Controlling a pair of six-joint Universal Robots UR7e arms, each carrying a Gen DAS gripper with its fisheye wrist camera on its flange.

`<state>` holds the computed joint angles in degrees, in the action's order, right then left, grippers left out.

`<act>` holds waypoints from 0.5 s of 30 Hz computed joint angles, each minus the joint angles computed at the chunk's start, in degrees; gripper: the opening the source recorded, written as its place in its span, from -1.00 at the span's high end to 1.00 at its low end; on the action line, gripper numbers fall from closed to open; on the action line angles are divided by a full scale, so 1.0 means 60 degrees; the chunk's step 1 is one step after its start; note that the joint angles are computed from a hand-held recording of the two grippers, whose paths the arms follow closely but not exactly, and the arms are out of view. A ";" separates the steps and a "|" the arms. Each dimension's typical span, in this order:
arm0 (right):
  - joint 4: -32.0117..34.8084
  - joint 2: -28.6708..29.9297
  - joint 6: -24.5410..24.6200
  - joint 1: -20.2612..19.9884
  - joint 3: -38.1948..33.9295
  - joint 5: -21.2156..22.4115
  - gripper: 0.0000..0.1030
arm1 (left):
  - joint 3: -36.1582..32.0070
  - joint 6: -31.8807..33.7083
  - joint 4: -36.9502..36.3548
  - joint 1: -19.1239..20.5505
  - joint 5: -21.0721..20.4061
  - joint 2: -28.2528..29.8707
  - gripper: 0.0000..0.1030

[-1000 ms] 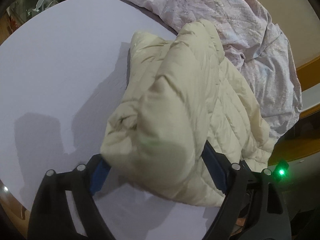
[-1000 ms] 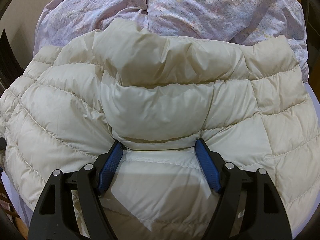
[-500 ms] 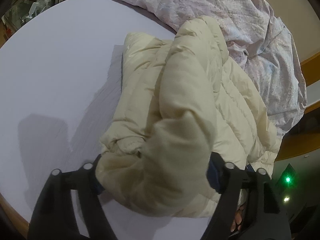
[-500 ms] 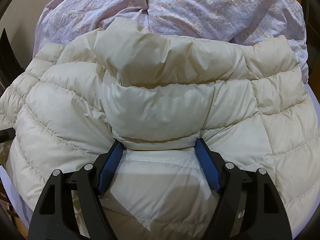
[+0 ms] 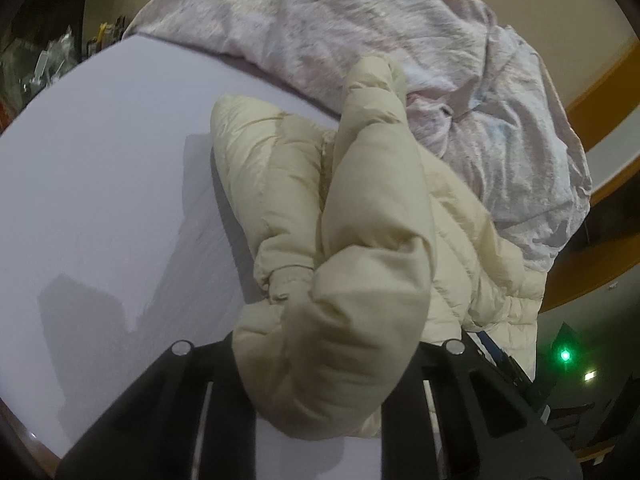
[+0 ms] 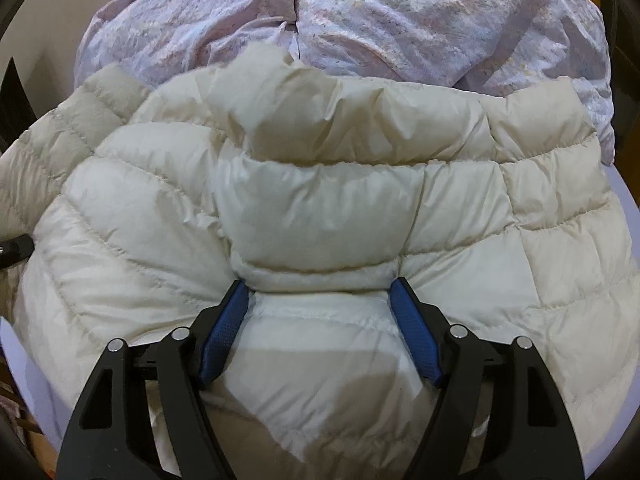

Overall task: Fold large clothes
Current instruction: 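Lift the jacket with the left gripper while the right gripper pulls back open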

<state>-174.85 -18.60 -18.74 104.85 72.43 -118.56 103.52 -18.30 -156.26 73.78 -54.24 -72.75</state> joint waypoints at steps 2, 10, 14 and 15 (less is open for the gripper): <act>-0.0056 -0.0180 0.0031 0.0040 0.0279 -0.0006 -0.46 | 0.0033 0.0173 -0.0147 -0.0135 0.0086 -0.0002 0.68; -0.0138 0.0463 -0.0624 0.0096 -0.0392 -0.0820 -0.48 | 0.0320 0.1067 -0.1170 -0.0705 -0.0233 -0.0053 0.69; -0.0115 0.0661 -0.0753 0.0089 -0.0689 -0.0947 -0.51 | 0.0381 0.1762 -0.1608 -0.1276 -0.0341 0.0148 0.68; -0.0082 0.0654 -0.0737 0.0074 -0.0707 -0.0924 -0.51 | 0.0375 0.1865 -0.1651 -0.1399 -0.0403 0.0213 0.68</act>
<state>-175.34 -14.67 -23.16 105.30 68.19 -124.10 105.77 -7.11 -166.16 65.38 -56.66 -71.47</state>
